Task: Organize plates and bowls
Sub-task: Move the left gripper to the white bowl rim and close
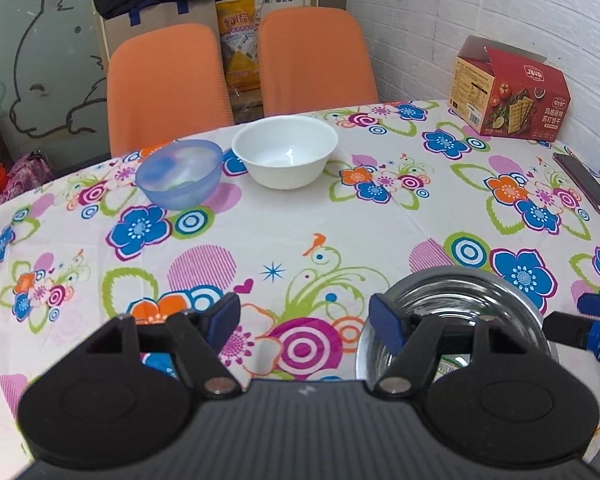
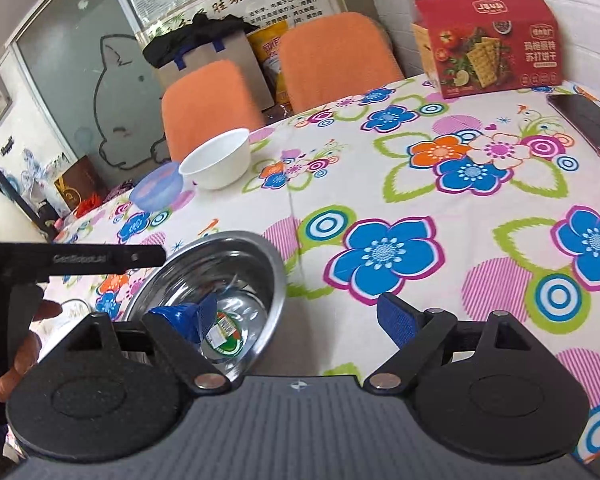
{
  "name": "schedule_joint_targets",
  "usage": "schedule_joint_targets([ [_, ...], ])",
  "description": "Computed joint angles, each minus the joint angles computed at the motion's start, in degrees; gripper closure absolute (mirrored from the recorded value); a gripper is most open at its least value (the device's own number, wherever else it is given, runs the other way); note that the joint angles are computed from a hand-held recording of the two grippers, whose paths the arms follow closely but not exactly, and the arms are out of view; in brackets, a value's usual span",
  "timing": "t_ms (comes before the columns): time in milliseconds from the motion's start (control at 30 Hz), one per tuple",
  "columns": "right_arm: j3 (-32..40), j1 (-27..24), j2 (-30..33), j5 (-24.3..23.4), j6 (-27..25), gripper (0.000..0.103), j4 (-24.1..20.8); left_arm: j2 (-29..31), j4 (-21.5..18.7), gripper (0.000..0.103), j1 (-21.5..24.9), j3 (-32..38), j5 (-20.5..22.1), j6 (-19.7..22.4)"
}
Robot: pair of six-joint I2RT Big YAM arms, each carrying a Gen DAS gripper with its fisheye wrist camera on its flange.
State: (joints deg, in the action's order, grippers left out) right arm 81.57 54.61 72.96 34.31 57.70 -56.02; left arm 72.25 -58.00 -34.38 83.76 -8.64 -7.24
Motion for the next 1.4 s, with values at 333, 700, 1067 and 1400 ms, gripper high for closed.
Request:
schedule_joint_targets([
  [333, 8.97, -5.02, 4.43, -4.58, -21.04, 0.029, 0.69, 5.54, -1.53, 0.029, 7.13, 11.31, -1.36, 6.18],
  [700, 23.74, -12.13, 15.36, -10.27, -35.46, 0.029, -2.66, 15.18, -1.39, 0.029, 9.16, 21.51, -0.45, 7.86],
  [1067, 29.11, -17.27, 22.53, -18.67, -42.52, 0.029, 1.55, 25.37, -2.83, 0.029, 10.32, 31.63, 0.53, 9.63],
  [1400, 34.10, -19.52, 29.48, -22.59, -47.69, 0.029, 0.55, 41.01, -12.88, 0.028, 10.84, 51.99, 8.15, 21.04],
])
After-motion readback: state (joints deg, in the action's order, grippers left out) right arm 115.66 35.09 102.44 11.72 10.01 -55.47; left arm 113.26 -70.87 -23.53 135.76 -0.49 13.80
